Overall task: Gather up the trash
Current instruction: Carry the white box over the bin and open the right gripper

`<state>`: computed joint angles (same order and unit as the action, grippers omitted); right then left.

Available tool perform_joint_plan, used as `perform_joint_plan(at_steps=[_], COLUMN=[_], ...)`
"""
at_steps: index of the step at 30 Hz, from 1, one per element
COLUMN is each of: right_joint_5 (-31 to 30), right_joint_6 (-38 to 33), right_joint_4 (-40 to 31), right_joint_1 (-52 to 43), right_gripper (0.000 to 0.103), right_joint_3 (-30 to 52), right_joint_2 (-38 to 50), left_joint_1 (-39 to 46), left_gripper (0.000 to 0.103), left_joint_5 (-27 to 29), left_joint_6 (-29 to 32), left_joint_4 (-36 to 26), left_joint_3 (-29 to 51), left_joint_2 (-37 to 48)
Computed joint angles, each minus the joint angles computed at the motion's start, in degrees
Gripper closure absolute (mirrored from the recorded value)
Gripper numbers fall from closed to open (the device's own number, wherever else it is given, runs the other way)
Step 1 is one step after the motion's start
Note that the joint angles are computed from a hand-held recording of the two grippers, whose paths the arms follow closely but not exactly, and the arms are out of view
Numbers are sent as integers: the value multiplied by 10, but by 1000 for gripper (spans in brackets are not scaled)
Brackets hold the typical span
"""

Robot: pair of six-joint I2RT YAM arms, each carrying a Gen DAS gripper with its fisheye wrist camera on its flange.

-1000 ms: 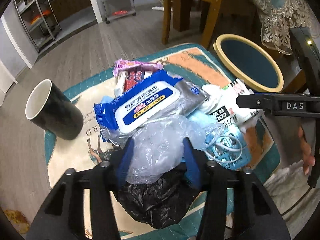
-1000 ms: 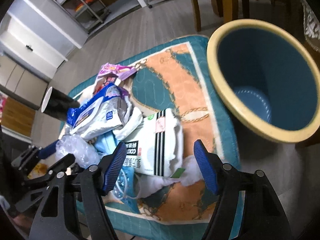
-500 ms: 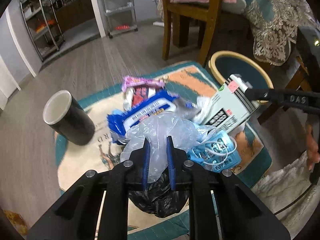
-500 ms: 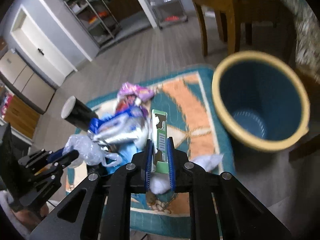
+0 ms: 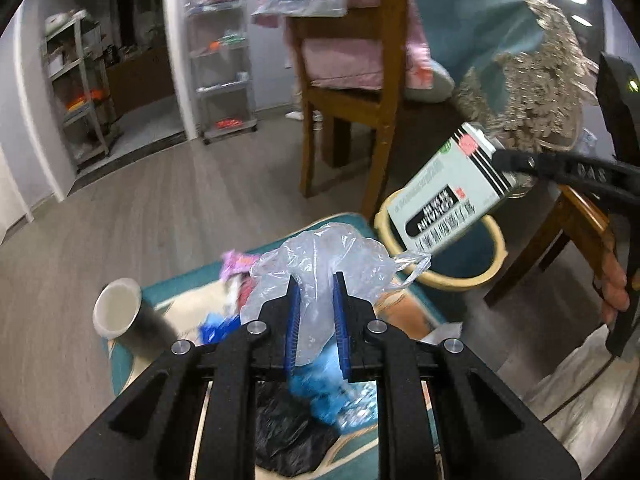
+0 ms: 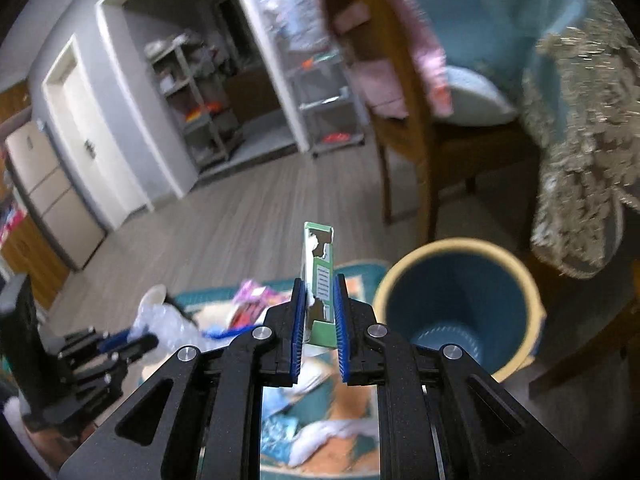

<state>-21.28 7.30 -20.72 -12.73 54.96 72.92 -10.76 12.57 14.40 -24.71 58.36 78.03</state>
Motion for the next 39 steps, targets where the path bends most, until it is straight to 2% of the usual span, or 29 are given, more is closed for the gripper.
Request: perform_joint_plan(at_steps=[3, 9, 14, 18, 20, 21, 22, 23, 26, 28, 30, 32, 35, 39], right_joint_5=[-12, 25, 39, 48, 48, 44, 40, 34, 20, 16, 11, 7, 9, 20], right_joint_6=[-12, -34, -25, -32, -36, -37, -37, -34, -26, -25, -20, -15, -11, -13], right_joint_4=[8, 18, 10, 6, 2, -3, -6, -7, -5, -2, 1, 8, 14, 13], right_joint_1=[-60, -126, -159, -170, -175, -178, -182, -184, -184, -178, -172, -166, -152, -126], right_gripper=[88, 88, 88, 87, 85, 83, 81, 75, 56, 48, 36, 30, 25, 24], right_joint_3=[28, 96, 147, 164, 174, 182, 183, 185, 192, 193, 195, 189, 180, 173], right_joint_2=[39, 165, 255, 284, 297, 305, 306, 308, 311, 308, 305, 296, 279, 258], left_joint_1=[-54, -145, -202, -227, -234, -234, -238, -239, -236, -230, -222, -212, -197, -173], left_gripper=[88, 88, 88, 88, 81, 76, 60, 41, 25, 20, 19, 17, 14, 12], left_joint_5=[-21, -33, -38, -47, -45, -39, -45, -51, -51, -53, -47, -52, -56, -57], left_joint_6=[-6, -48, -68, -79, -73, -70, -68, -68, -76, -87, -89, -89, -90, -87], left_joint_4=[7, 10, 1, -6, -10, -14, -15, -4, 29, 33, 38, 48, 56, 55], left_joint_3=[42, 186, 317, 389, 417, 421, 428, 422, 393, 385, 367, 337, 303, 260], left_joint_2=[45, 211, 363, 444, 476, 480, 490, 490, 475, 469, 451, 420, 378, 317])
